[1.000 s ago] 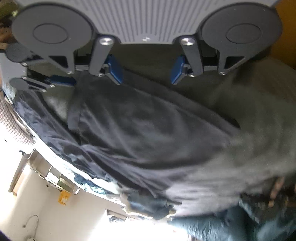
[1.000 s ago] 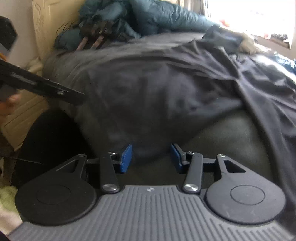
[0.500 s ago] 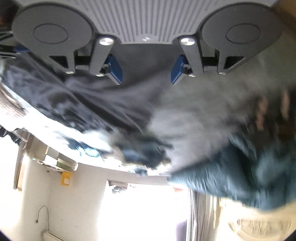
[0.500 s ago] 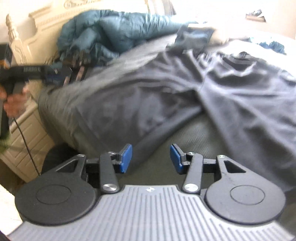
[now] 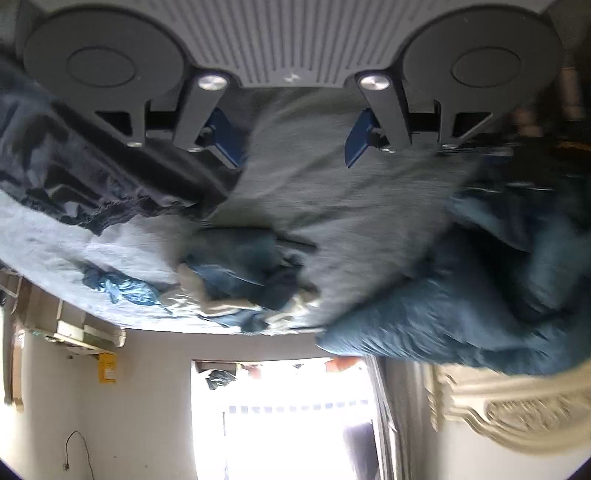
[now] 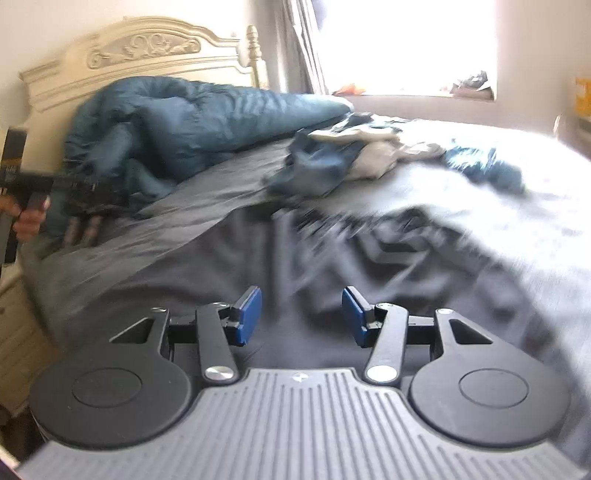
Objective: Fold clothes
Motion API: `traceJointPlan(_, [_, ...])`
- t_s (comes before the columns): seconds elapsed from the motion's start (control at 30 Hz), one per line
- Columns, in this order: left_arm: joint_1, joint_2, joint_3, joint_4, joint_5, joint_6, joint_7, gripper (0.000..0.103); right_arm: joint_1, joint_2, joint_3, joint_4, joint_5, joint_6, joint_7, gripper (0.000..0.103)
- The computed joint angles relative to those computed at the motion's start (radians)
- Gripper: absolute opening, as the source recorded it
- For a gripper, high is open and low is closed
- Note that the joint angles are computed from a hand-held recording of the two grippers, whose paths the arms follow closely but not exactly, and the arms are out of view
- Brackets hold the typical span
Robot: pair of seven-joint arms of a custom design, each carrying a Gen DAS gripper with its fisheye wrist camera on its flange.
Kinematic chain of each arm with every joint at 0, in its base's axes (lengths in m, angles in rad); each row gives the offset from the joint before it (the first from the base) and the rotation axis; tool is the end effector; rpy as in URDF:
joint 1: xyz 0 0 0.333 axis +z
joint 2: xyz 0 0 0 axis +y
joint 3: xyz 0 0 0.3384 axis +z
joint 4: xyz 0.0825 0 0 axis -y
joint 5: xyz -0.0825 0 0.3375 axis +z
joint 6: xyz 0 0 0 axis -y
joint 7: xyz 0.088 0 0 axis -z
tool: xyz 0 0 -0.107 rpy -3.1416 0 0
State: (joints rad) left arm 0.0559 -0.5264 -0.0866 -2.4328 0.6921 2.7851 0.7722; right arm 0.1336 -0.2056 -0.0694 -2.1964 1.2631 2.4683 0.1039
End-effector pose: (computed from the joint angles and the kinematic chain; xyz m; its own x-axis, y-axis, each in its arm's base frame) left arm 0.3819 -0.0486 0.6213 0.2412 -0.9688 -0.0571 -0.5494 -0.0878 -0.8309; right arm 0.4796 0.0263 0.5626 0.6712 -0.7281 -0.1393 -0.4411 -0.2412 -0.8644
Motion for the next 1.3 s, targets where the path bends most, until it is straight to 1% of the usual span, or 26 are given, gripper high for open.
traceJointPlan(0.07, [0.022,0.117,-0.003,0.045,0.022,0.075,-0.016,0.063,-0.004,0.123,0.010,0.136,-0.051,0.011,0.067,0.047])
traceJointPlan(0.17, [0.061,0.285,-0.029,0.137,0.083,0.143,-0.048,0.061,-0.014,0.317,0.036,0.355,-0.153,0.013,0.173,0.046])
traceJointPlan(0.23, [0.055,0.374,-0.025,0.193,0.091,0.155,-0.041,0.059,-0.018,0.439,0.057,0.498,-0.259,0.003,0.242,0.046])
traceJointPlan(0.3, [0.043,0.440,-0.017,0.232,0.080,0.157,-0.034,0.056,-0.005,0.549,0.062,0.634,-0.388,-0.008,0.362,0.045])
traceJointPlan(0.4, [0.029,0.513,-0.003,0.271,0.059,0.174,-0.028,0.055,0.006,0.672,0.066,0.808,-0.541,-0.099,0.513,0.046])
traceJointPlan(0.47, [0.024,0.544,0.005,0.284,0.049,0.193,-0.026,0.055,0.014,0.721,0.074,0.873,-0.608,-0.116,0.565,0.047])
traceJointPlan(0.53, [0.020,0.567,0.010,0.295,0.044,0.209,-0.016,0.055,0.014,0.748,0.089,0.901,-0.654,-0.116,0.586,0.047])
traceJointPlan(0.63, [0.009,0.595,0.018,0.319,0.082,0.206,-0.024,0.055,0.027,0.789,0.095,0.942,-0.730,-0.118,0.623,0.046])
traceJointPlan(0.7, [0.002,0.604,0.024,0.330,0.110,0.204,-0.040,0.055,0.036,0.814,0.091,0.964,-0.779,-0.131,0.649,0.030])
traceJointPlan(0.73, [0.002,0.607,0.025,0.333,0.110,0.207,-0.040,0.055,0.036,0.812,0.096,0.953,-0.786,-0.117,0.646,0.014])
traceJointPlan(0.77, [0.002,0.610,0.024,0.336,0.104,0.211,-0.036,0.055,0.035,0.800,0.102,0.928,-0.786,-0.087,0.634,0.005])
traceJointPlan(0.8, [0.002,0.611,0.024,0.339,0.097,0.213,-0.030,0.056,0.035,0.789,0.108,0.903,-0.786,-0.058,0.622,0.002])
traceJointPlan(0.83, [0.003,0.613,0.023,0.342,0.090,0.213,-0.023,0.058,0.035,0.778,0.112,0.882,-0.782,-0.027,0.613,0.002])
traceJointPlan(0.97, [-0.004,0.616,0.023,0.360,0.093,0.204,-0.015,0.060,0.034,0.742,0.111,0.827,-0.781,0.065,0.591,0.001])
traceJointPlan(1.17, [-0.017,0.634,0.014,0.396,0.081,0.185,0.005,0.063,0.035,0.744,0.082,0.826,-0.823,0.137,0.617,0.001])
traceJointPlan(1.3, [-0.024,0.658,0.009,0.427,0.050,0.171,0.026,0.064,0.025,0.770,0.080,0.849,-0.833,0.133,0.641,0.001])
